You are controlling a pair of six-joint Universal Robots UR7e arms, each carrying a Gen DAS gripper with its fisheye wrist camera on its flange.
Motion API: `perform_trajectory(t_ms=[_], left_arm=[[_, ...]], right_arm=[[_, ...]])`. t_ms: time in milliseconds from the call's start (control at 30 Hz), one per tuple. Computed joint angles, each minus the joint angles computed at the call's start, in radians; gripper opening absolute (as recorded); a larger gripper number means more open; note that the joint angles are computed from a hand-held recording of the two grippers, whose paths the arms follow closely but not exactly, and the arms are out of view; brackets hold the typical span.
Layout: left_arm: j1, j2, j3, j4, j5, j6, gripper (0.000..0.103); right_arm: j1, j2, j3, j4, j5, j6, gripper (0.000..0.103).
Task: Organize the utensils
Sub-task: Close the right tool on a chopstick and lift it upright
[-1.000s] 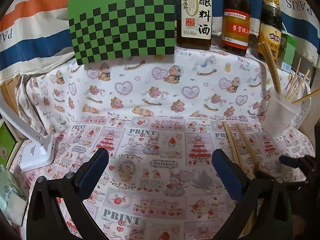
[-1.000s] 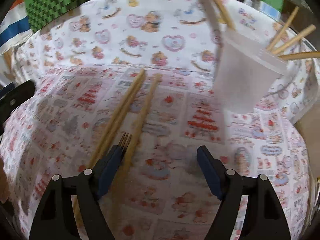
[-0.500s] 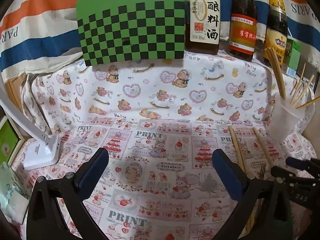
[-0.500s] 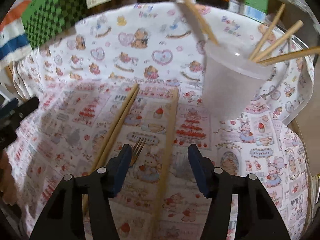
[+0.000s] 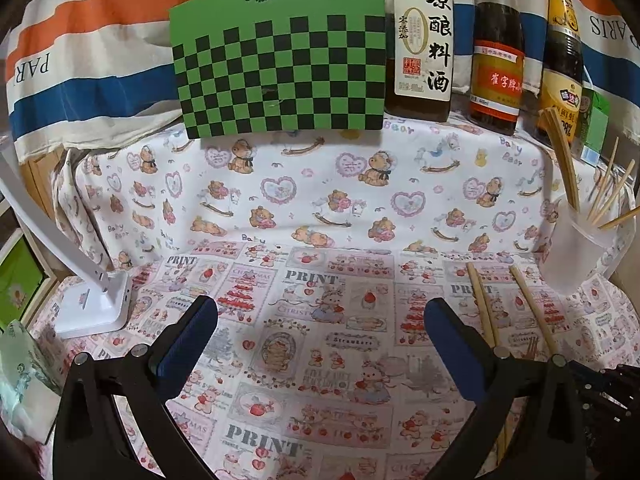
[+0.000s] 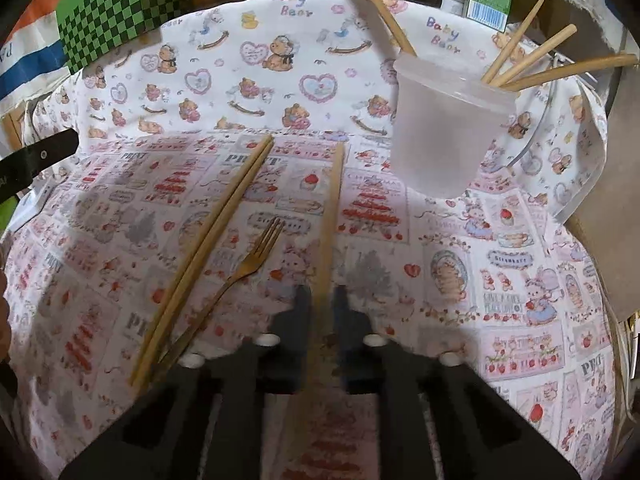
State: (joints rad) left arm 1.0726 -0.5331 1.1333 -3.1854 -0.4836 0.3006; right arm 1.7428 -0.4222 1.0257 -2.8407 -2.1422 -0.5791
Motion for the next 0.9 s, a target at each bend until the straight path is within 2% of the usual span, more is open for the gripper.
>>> perform_trajectory(t_ms=[100, 167, 233, 533, 633, 733, 800, 900], left_arm=[[0.001, 0.0, 0.001, 0.01, -0.001, -0.007, 0.102], [0.001, 0.004, -0.001, 0.007, 0.002, 0.002, 0.102], [0.0, 0.012, -0.006, -0.004, 0.005, 0.014, 0.102], [-0.005, 0.027, -0.003, -0.053, -0.013, 0.067, 0.102], [-0.008, 0.025, 0.005, -0.062, -0.044, 0.098, 0.102], [-0.013, 0.018, 0.01, -0.032, -0.091, 0.103, 0.102], [-0.017, 0.002, 0.013, 0.055, -0.138, 0.047, 0.1], [-0.019, -0.023, -0.006, 0.244, -0.234, -0.076, 0.089]], right_arm=[[-0.015, -0.031, 0.027, 0.012, 0.075, 0.028, 0.008], [-0.015, -0.046, 0.061, -0.061, 0.104, 0.004, 0.008], [-0.012, -0.06, 0.106, -0.188, 0.14, -0.05, 0.007], [-0.017, -0.106, 0.23, -0.571, 0.345, -0.111, 0.007], [-0.008, -0.12, 0.218, -0.569, 0.369, -0.103, 0.007], [0.01, -0.119, 0.179, -0.569, 0.353, -0.126, 0.007], [0.014, -0.127, 0.167, -0.562, 0.383, -0.146, 0.007], [0.004, -0.121, 0.141, -0.583, 0.421, -0.133, 0.007]])
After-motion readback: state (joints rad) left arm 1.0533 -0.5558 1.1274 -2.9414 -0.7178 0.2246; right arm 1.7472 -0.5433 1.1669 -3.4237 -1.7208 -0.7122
